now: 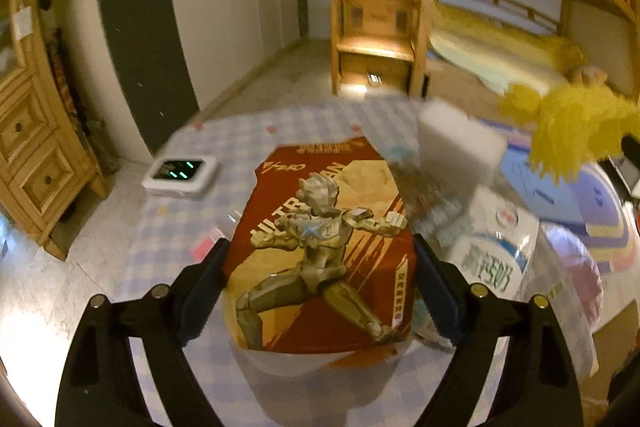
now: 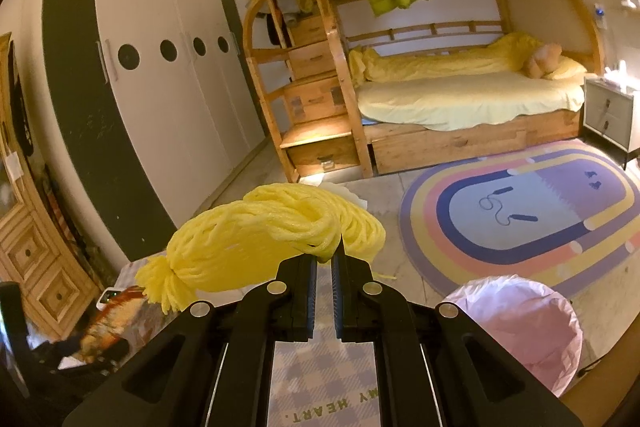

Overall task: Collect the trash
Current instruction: 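Carry the yellow nets to the wastebasket with the right gripper while the left gripper grasps the red snack box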

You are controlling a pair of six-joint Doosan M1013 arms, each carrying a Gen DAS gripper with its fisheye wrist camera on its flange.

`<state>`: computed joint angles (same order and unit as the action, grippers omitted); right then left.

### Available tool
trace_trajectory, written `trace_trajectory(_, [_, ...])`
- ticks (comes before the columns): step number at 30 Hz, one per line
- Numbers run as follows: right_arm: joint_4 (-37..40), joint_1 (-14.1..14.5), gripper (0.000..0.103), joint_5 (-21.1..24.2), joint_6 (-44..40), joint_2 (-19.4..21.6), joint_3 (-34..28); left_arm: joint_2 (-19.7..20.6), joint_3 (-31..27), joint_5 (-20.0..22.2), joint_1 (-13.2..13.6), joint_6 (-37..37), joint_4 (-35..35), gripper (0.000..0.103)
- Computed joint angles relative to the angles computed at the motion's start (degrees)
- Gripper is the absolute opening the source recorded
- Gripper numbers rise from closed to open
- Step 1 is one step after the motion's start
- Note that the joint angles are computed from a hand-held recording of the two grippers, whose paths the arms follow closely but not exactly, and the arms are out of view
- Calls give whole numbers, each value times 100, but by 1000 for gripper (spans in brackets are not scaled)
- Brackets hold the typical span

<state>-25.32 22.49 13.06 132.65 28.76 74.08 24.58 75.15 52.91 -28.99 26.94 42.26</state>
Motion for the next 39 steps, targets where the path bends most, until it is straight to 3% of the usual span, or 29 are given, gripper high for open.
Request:
trace_trajectory(7, [-1439, -20, 7, -56, 1543, -77, 124, -314, 373, -361, -148, -1420, 1356, 85])
trace_trajectory(10, [-1746, -54, 7, 56, 1877, -132, 177, -352, 405, -780, -246, -1624, 1764, 85])
trace_trajectory(13, [-1981, -108, 7, 221, 2075, -221, 281, -213, 213, -1103, -385, -1334, 1884, 85])
trace_trajectory(26, [-1445, -590, 7, 1219, 1481, -601, 977, 926, -1294, -1880, -774, 1810, -647, 85])
trace_trajectory(32, [-916, -803, 8, 1635, 1072, -488, 1001, 1375, -1864, -1733, -777, 3108, -2143, 85])
trace_trajectory(39, [-91, -1000, 12, 1933, 369, -213, 853, 1799, -2453, -1394, -759, 3857, -2959, 85])
